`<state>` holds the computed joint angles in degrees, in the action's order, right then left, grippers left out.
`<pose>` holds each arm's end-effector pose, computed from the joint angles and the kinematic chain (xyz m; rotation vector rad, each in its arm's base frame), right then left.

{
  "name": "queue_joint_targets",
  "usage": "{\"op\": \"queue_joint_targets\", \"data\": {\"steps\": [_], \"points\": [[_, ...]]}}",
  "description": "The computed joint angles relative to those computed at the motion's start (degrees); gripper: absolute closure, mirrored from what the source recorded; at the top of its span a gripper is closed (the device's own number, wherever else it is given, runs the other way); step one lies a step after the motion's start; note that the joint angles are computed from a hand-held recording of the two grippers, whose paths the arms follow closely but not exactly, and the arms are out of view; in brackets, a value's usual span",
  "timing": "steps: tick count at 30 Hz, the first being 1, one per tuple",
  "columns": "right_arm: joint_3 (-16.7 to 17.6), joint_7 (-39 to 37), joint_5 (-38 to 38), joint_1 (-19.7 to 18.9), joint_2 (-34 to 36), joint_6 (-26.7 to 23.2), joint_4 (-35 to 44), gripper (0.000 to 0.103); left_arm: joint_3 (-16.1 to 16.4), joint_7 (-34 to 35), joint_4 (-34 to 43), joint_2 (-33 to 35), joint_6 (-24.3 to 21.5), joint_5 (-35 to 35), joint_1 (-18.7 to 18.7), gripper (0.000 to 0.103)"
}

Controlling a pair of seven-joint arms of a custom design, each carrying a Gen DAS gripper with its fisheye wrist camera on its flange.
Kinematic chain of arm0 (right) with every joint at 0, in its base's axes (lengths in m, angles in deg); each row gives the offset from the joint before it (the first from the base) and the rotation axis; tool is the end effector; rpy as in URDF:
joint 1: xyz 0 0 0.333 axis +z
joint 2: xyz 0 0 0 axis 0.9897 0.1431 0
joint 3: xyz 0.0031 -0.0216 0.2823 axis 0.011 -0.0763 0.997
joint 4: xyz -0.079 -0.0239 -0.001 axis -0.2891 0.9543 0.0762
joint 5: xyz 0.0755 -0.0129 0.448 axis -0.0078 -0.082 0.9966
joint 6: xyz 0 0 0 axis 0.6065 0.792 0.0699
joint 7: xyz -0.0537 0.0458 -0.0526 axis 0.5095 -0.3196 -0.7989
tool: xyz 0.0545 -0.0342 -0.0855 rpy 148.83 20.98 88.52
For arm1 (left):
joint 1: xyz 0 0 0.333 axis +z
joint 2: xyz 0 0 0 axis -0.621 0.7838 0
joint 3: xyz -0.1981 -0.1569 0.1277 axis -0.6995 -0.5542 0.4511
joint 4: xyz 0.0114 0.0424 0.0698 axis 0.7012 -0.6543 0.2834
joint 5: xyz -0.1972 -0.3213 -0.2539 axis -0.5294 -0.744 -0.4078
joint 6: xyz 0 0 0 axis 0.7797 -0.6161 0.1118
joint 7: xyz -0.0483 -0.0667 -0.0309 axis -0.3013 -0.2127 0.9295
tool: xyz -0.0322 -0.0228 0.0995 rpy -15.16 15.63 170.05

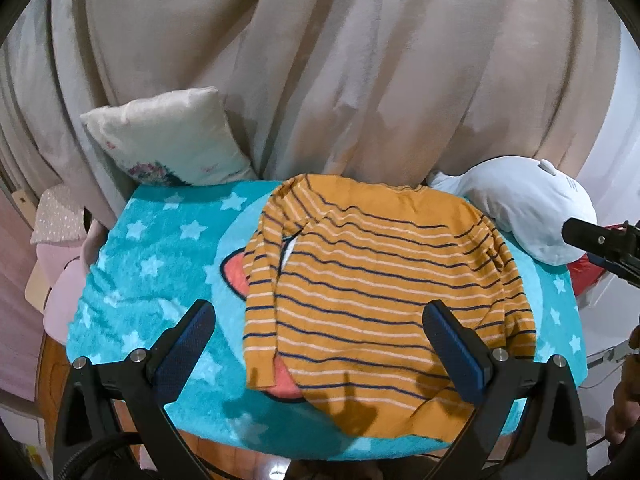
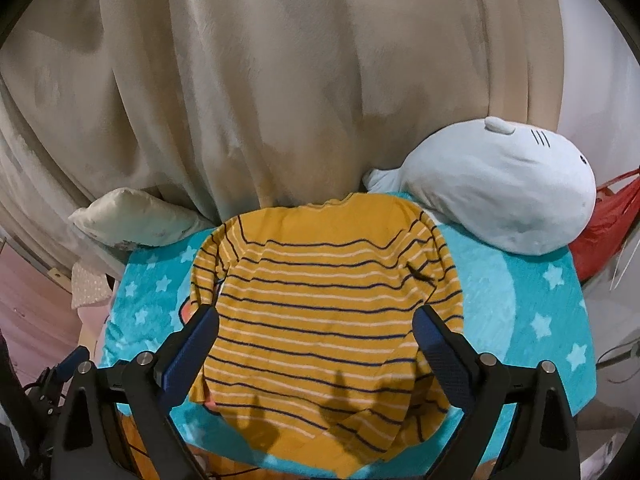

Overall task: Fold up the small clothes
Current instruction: 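Move both grippers toward the hem of the striped yellow sweater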

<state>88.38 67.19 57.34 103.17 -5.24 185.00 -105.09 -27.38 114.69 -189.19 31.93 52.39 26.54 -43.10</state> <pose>0.5876 0.3171 0.5534 -1.7699 1.6957 -0.2360 0.4958 -0.1241 0.5418 -2.0322 1.5969 -0.5810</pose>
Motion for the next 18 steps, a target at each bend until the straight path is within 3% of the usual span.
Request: {"op": "queue_joint_targets", "data": {"steps": [3,9,11,18], "points": [[0.40,0.69,-0.34,0.45,-0.67,1.36,-0.82,0.009,1.31,-0.06,-2.36,-2.14,2.18,-0.75,0.19,0.000],[1.21,5.10,-2.71,0.60,-3.65,2.21,-4.60,0.009,4.80,3.13,-5.51,-3.72,1.64,-7.05,-0.69,0.000],[1.15,4.68,-0.01,0.80,-4.33,2.12,-5.66,0.009,6.38,5.72,-6.43,-3.95,1.76,-9.88,-1.59,0.000],[2.71,10.26,0.21,0.94,-7.84,3.74,-10.94,0.011,7.78,10.94,-10.64,-6.81,1.60,-13.19,-0.77,0.000]]}}
